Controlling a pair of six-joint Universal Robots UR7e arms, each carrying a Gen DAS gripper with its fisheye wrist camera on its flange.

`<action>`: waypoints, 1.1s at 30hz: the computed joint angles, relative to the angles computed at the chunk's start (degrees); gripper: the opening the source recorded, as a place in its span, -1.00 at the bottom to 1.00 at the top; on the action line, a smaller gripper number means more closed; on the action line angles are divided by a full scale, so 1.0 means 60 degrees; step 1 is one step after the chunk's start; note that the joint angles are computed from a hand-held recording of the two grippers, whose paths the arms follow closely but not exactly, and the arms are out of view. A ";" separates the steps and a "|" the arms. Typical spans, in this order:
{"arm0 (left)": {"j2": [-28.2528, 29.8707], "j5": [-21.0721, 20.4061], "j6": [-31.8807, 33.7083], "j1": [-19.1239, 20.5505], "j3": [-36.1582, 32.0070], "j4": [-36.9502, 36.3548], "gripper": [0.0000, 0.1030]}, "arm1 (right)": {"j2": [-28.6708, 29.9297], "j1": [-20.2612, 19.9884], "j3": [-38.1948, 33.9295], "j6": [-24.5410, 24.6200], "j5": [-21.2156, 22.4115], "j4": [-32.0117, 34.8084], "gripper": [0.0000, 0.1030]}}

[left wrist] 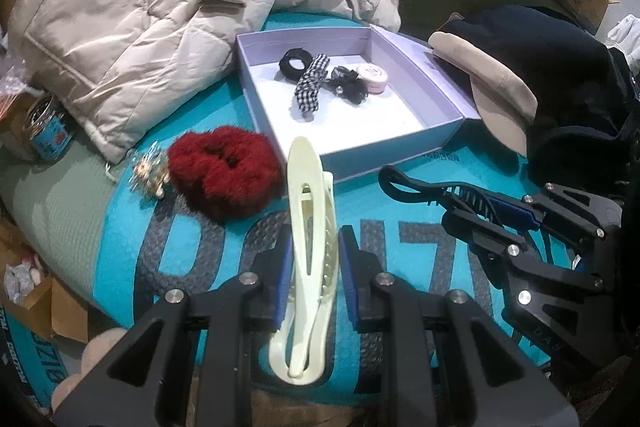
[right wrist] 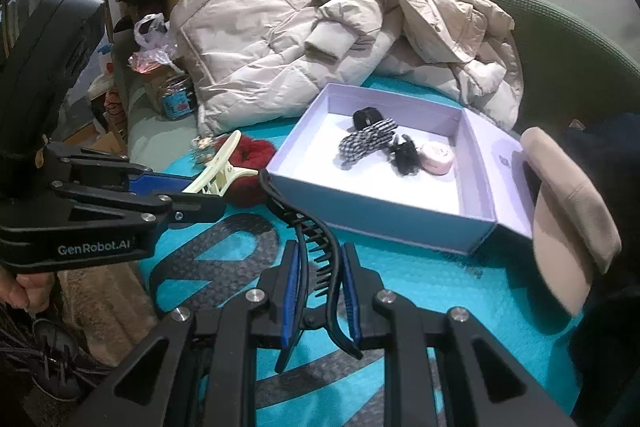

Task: Organize objects
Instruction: 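Carry the cream clip with the left tool while the right tool carries the black clip over the box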

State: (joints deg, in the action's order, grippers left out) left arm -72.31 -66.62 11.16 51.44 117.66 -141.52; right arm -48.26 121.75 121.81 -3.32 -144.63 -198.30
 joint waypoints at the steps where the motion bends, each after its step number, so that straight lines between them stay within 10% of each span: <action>1: 0.0075 -0.0008 0.0008 -0.0022 -0.0052 -0.0016 -0.59 | -0.0031 -0.0050 -0.0005 -0.0084 0.0014 -0.0059 -0.62; 33: 0.3580 -0.0280 0.1570 0.0071 -0.3870 0.0050 -0.59 | -0.0504 -0.1718 -0.1411 -0.1690 0.0776 -0.0341 -0.62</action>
State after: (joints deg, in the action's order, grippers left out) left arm -50.83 -68.30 20.58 51.86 94.44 -141.22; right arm -51.28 111.45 113.35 -13.46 -139.98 -200.34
